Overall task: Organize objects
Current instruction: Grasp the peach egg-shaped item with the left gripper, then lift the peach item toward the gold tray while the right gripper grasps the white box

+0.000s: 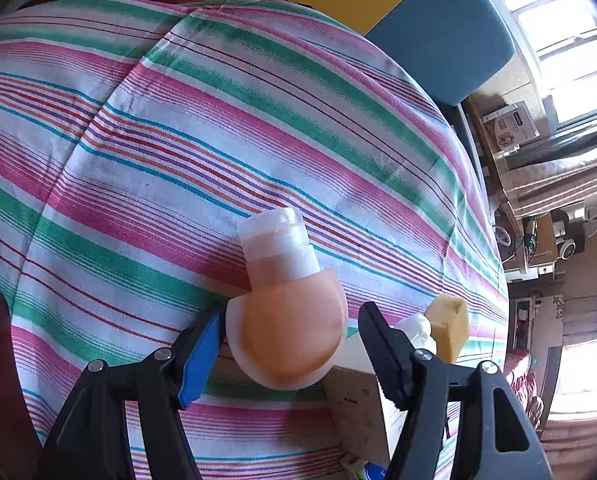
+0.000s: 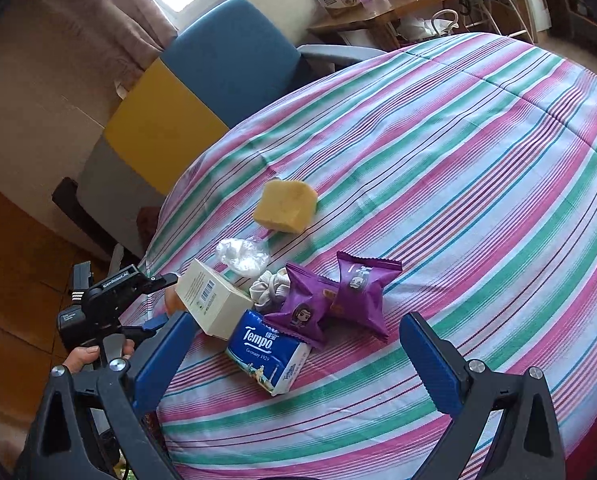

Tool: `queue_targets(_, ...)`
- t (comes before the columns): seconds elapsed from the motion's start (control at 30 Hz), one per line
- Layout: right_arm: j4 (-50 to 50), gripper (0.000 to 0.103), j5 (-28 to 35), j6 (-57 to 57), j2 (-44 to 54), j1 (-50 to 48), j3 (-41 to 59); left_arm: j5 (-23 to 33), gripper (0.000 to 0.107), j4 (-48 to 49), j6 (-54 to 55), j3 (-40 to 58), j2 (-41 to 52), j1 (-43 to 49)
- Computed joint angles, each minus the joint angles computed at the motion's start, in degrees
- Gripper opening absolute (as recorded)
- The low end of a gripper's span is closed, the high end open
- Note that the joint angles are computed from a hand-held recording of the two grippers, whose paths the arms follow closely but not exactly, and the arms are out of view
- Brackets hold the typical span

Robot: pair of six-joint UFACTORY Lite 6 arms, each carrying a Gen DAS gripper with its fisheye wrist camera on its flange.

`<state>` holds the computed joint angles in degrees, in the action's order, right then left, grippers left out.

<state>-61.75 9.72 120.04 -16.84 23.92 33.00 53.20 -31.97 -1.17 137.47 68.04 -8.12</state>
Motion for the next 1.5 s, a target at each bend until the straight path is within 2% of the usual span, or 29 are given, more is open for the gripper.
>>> queue_targets(0.03,0.1,0.103,0.0,-0.2,0.3,0.1,0.2,-1.2,0.065,0.3,0.1,-0.6,-0.4,-0.4)
queue_targets(0.1,0.2,0.103,0.5,-0.8,0.9,0.4,0.7,-1.6,0.050,1.3,0.4,-0.3,-0.1,-1.0)
queue_targets(0.13,-0.1,0.103,1.0,-0.8,1.2,0.7,1.0,-1.6,0.051,1.1,1.1,-0.2,0.1,-1.2)
queue_targets(0.23,0.9,0.103,2.0,-2.7,2.0,1.5,2.0,-5.2,0.044,-0.4,6.3,-7.5,-4.1,-1.3)
queue_targets(0.33,1.9,0.103,2.8,-4.5,2.9,2.0,2.8,-6.8,0.044,-3.2,11.1,-15.2,-8.8,-0.1)
queue_targets(0.53,3.9,0.103,4.2,-7.4,4.5,3.0,4.1,-9.6,0.044,-8.3,22.7,-34.6,-24.5,3.1)
queue_targets(0.67,5.2,0.103,5.9,-10.4,6.4,5.0,6.3,-7.0,0.044,-11.8,30.6,-46.3,-36.3,6.6)
queue_targets(0.8,9.0,0.101,6.5,-21.4,12.7,9.9,13.7,-2.2,0.044,-14.3,41.4,-58.0,-48.8,13.5)
queue_targets(0.97,22.9,0.098,11.3,-47.6,27.6,13.4,31.9,4.9,0.044,-15.4,51.0,-67.1,-59.5,23.7)
queue_targets(1.1,33.8,0.095,19.2,-65.8,43.5,11.4,50.7,12.1,0.044,-15.1,59.4,-70.4,-65.1,36.3)
queue_targets(1.2,38.3,0.095,26.1,-75.1,54.8,9.6,64.9,16.5,0.044,-13.9,65.7,-71.1,-66.6,45.8)
queue_targets(1.37,42.7,0.094,37.4,-84.9,70.5,8.7,87.3,21.4,0.044,-11.9,71.6,-69.1,-63.2,57.7)
queue_targets(1.4,43.4,0.091,39.0,-86.2,72.9,8.6,90.8,22.0,0.044,-11.7,71.9,-68.4,-62.0,59.5)
queue_targets(1.5,45.6,0.062,44.0,-88.5,79.5,8.2,100.4,23.1,0.044,-11.3,72.7,-66.6,-58.5,64.2)
